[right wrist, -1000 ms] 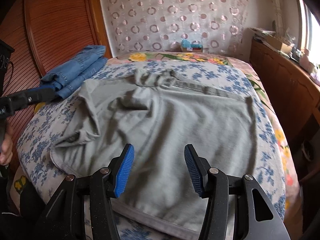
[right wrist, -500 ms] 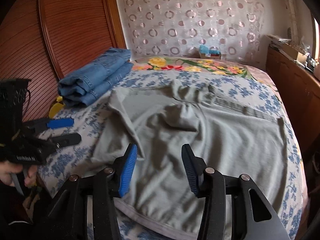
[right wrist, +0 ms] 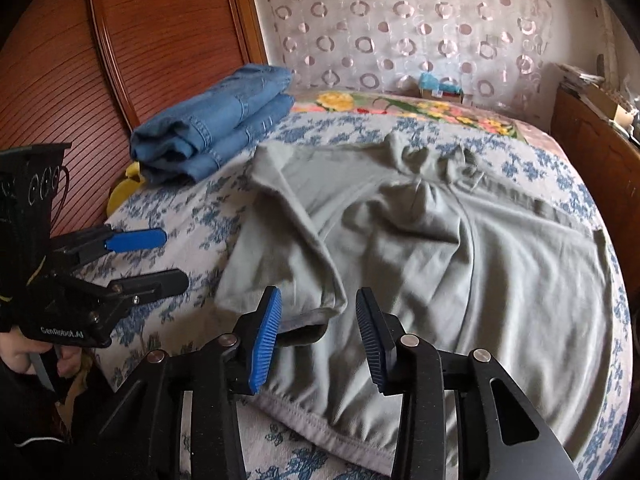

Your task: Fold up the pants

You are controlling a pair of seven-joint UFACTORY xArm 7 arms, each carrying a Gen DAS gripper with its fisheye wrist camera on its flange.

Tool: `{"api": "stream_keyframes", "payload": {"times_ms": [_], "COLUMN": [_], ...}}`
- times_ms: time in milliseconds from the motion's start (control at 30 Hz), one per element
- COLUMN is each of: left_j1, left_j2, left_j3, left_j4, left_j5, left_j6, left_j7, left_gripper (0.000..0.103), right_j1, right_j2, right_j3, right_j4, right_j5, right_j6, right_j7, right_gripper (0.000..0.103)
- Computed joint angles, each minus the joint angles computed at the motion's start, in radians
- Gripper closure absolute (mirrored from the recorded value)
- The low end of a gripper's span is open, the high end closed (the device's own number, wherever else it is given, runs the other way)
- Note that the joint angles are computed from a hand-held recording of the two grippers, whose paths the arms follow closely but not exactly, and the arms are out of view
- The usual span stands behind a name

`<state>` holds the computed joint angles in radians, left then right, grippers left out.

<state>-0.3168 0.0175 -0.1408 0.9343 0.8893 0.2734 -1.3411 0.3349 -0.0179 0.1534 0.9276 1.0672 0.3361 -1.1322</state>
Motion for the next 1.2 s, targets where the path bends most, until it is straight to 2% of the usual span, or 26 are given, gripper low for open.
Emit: {"api": "stream_keyframes", "payload": {"times_ms": [400, 500, 533, 633, 700, 833, 1000, 1200], "left_j1": [-0.009, -0.013, -0.015, -0.021, -0.024, -0.03, -0.046, -0.089], "left_j2": [0.008, 0.012, 0.014, 0.014, 0.014, 0.017, 0.041, 0.11], "left_j3": [0.0, 0.0, 0.0, 0.0, -0.001, -0.003, -0.004, 0.011], "left_j4": [0.001, 0.003, 0.005, 0.008, 0.012, 0.028, 0.085, 0.19], "left_j5": [-0.008, -0.013, -0.013, -0.011, -0.01, 0.005, 0.029, 0.026], "left_j6": [0.007, 0.01, 0.012, 0.02, 0.027, 0.042, 0.061, 0.068], "left_j7": [0.0, 0.003, 0.003, 0.0, -0.001, -0.01, -0.009, 0.042], "left_gripper": [0.024, 0.024, 0.024, 0.024, 0.024, 0.024, 0.024, 0.024], "right_j1": [-0.007, -0.008, -0.009, -0.01, -0.011, -0.014, -0.028, -0.052], "right_j2": [-0.018, -0.019, -0.018, -0.024, -0.035, -0.077, -0.145, -0.235], "right_j3": [-0.009, -0.015, -0.016, -0.02, -0.024, -0.041, -0.08, -0.125], "right_j4": [-0.026, -0.027, -0.025, -0.028, -0.034, -0.054, -0.09, -0.16], "right_j5": [-0.039, -0.022, -0.017, 0.027, 0.081, 0.19, 0.276, 0.33], "right_j6": [0.06, 0.084, 0.091, 0.094, 0.092, 0.079, 0.073, 0.065], "right_j7": [0.065, 0.049, 0.043, -0.001, -0.052, -0.151, -0.235, -0.299], "right_gripper": [0.063, 0.072, 0.079, 0.094, 0.097, 0.097, 0.098, 0.098]}}
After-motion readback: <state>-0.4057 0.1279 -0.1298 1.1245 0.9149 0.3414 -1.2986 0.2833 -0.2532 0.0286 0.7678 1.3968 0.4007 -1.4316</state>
